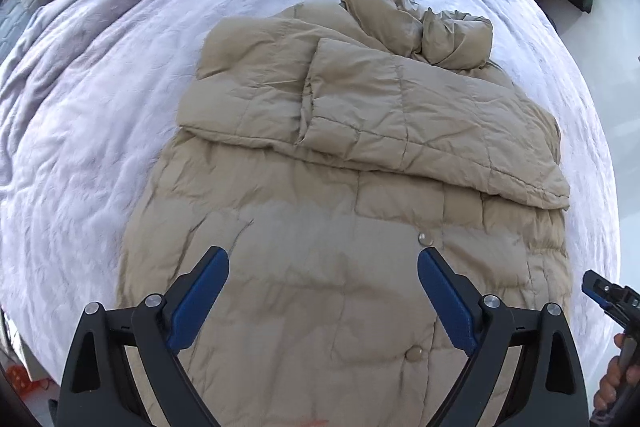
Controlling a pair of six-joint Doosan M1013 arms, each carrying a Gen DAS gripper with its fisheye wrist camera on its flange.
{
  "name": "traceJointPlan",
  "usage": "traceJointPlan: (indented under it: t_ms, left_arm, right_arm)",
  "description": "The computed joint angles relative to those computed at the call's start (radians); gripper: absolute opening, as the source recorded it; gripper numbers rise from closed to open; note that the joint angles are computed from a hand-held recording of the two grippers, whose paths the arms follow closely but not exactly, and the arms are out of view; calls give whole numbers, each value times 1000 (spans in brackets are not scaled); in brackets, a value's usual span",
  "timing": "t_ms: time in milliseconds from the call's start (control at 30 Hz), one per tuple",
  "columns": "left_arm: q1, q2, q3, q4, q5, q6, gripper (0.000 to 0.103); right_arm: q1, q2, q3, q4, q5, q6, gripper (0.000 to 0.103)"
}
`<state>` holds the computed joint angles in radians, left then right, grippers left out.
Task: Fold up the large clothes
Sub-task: 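Smooth the folded jacket flat with both tools open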
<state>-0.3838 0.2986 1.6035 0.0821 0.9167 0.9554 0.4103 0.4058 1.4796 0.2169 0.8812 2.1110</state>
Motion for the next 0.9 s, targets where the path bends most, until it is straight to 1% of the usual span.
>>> traceJointPlan:
  t_ms: [33, 67, 100, 133, 167, 200, 233, 333, 433, 500, 533, 633, 800, 900]
  left_arm:
    - [-4, -7, 5, 14, 4, -15, 96]
    - [-6, -13, 9, 21, 9, -29, 103]
    - [-8, -18, 12, 26, 12, -42, 103]
    - [-8, -26, 18, 22, 14, -51, 103]
    - [-8, -33, 24, 15, 20, -59, 103]
    - [-8, -41, 30, 9, 22, -63, 103]
    - [-9, -47, 36, 9, 29, -66, 103]
    - [-13, -60, 47, 17, 49, -69, 103]
    - [-15, -75, 63, 28, 65, -66, 103]
    - [-12, -83, 75, 23, 63, -59, 103]
    - [-9, -90, 86, 19, 58, -53, 103]
    - [-4, -104, 108, 10, 54, -36, 103]
    - [4, -140, 164, -3, 38, 14, 103]
    - [13, -163, 199, -17, 43, 35, 103]
  right_arm:
    - [2, -4, 4, 3, -2, -2, 53]
    - [4, -8, 6, 12, -1, -10, 54]
    - [5, -11, 7, 20, 2, -19, 56]
    - [6, -14, 9, 28, 5, -25, 64]
    - [7, -16, 11, 34, 5, -29, 75]
    - [9, -21, 16, 45, 2, -36, 80]
    - [11, -25, 19, 51, 1, -39, 83]
    - [18, -34, 29, 64, -1, -37, 83]
    - [28, -47, 46, 71, -21, -18, 83]
    - [37, -55, 57, 65, -36, -1, 88]
    - [43, -58, 62, 61, -42, 7, 103]
    - [58, -69, 79, 56, -70, 26, 103]
    - [84, -78, 95, 95, -62, 50, 103]
    - [106, -92, 119, 87, -74, 104, 103]
